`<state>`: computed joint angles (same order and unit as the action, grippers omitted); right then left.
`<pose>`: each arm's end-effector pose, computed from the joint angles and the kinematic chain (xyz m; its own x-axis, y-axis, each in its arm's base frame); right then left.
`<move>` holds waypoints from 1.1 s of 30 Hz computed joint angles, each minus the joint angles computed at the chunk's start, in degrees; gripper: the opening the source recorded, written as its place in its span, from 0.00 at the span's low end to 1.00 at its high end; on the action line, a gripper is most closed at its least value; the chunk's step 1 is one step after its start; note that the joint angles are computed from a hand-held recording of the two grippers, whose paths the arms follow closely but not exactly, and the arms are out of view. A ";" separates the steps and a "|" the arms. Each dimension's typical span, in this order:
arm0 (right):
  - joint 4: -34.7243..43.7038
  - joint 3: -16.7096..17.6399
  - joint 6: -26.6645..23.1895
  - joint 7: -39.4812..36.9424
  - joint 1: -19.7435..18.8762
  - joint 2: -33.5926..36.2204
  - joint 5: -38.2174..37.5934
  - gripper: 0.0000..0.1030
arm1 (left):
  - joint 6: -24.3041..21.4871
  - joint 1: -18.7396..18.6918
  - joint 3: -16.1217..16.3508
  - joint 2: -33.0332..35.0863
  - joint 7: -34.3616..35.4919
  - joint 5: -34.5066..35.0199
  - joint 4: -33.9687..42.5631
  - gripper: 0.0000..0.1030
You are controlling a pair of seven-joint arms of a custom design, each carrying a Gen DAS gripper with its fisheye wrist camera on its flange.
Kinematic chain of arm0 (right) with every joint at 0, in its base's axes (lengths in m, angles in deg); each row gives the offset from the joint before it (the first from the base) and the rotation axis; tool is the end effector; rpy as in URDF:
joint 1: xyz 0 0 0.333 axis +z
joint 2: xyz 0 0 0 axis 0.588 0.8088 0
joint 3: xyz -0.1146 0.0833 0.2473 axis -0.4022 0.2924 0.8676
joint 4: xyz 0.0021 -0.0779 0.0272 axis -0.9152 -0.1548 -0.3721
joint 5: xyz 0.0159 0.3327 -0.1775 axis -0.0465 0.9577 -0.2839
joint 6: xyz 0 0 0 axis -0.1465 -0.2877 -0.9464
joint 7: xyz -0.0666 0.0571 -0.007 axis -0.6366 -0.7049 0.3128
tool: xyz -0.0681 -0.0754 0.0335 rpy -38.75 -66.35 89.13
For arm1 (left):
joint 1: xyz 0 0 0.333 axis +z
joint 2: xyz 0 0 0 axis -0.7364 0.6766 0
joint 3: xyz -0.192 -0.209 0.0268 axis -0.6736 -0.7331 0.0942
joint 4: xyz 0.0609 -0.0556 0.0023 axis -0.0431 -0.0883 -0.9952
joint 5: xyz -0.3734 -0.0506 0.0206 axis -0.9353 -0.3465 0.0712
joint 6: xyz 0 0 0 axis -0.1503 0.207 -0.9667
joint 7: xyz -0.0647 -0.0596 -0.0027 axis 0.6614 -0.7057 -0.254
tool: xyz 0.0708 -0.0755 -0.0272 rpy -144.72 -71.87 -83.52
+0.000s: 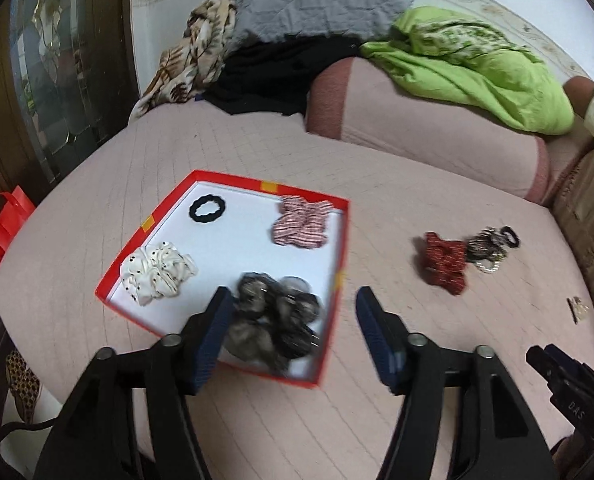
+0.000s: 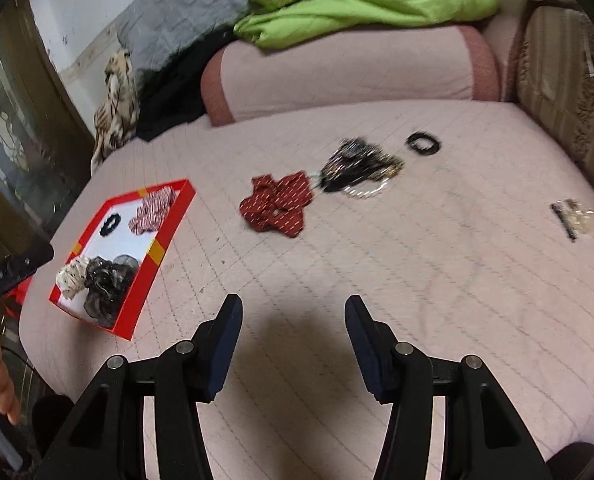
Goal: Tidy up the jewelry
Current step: 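Move both open tools back toward the remaining accessories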
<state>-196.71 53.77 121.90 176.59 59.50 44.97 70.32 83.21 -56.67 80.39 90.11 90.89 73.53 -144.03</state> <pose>0.5675 0.2936 0.4171 0.2606 -0.9257 -0.2743 -0.8074 -0.0532 -0.5877 0.5549 -0.1906 0.4188 0.3364 -0.9409 0.0390 -0.6595 -0.2650 -0.7035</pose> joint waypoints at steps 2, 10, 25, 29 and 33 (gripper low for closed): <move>-3.02 -0.93 2.27 0.70 0.24 -2.44 -1.14 0.56 | -1.87 -1.33 -0.76 -0.79 -2.46 2.57 0.08 0.70; -14.07 -3.51 7.02 12.65 -0.08 -13.27 -15.20 0.56 | -2.12 -3.18 -2.74 -3.33 -1.89 2.31 -0.78 0.70; -10.16 4.28 11.29 26.23 -12.70 -20.95 -30.04 0.73 | 0.96 -0.23 -4.45 -9.52 -2.89 3.21 -6.44 0.71; -4.11 2.10 9.97 14.41 -9.24 -13.48 -16.84 0.73 | 0.58 -0.15 -3.86 -4.60 2.08 -1.81 -1.19 0.71; 1.74 0.88 5.83 5.74 -8.37 -5.50 -8.90 0.73 | 1.78 -1.36 -3.34 5.92 14.70 -13.48 8.36 0.71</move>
